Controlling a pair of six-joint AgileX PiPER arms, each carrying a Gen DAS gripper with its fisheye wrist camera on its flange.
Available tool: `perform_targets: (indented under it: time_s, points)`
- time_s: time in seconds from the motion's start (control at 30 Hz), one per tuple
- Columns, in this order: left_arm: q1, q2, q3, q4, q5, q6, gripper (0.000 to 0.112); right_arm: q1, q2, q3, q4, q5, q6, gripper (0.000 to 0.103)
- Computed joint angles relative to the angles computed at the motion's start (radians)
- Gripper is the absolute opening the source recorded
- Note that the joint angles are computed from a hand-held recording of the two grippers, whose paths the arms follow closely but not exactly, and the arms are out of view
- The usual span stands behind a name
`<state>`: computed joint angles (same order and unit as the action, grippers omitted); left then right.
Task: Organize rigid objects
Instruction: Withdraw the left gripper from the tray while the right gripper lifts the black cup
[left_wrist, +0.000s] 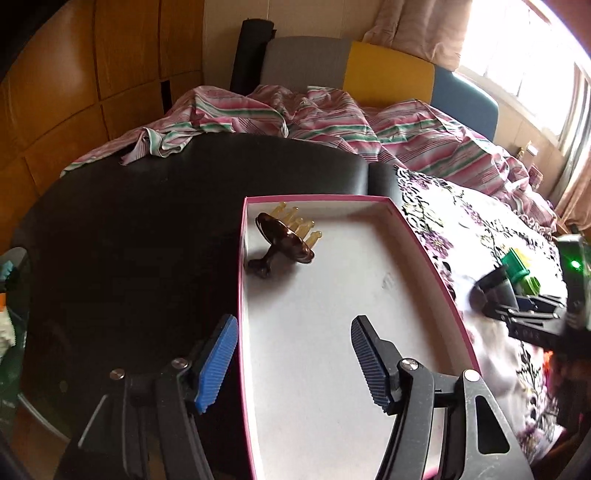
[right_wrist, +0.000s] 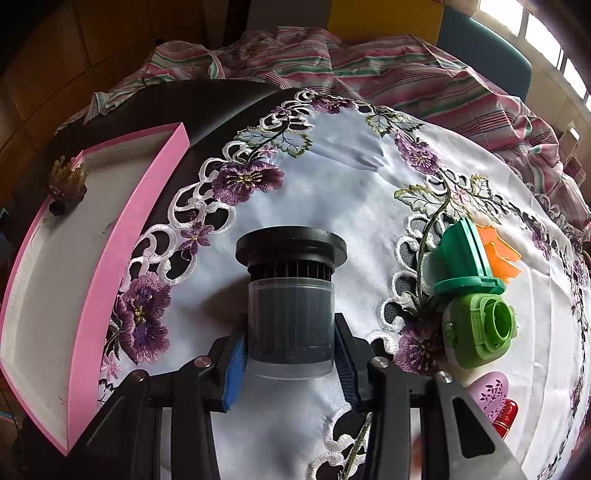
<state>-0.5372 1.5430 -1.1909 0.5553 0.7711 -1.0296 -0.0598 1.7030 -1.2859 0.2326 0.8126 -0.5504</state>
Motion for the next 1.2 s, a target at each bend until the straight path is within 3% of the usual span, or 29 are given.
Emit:
perform_targets:
  time_s: [0.33,1.1,1.2]
  points:
    - [-0.093,-0.068,0.035,0.058,0.055,-0.075,0.066,0.001,-0.001,0.002,-0.002,-0.005,0.0,0.042]
    - [-0.092,-0.101,0.08,0.037,0.067,-0.095,0.067,0.01,0.013,-0.008,-0.01,-0.017,0.018,0.042]
    - [-0.09,-0.11,0.09,0.04,0.062,-0.096,0.067,0.004,0.031,-0.034,-0.006,0.012,0.034,0.042]
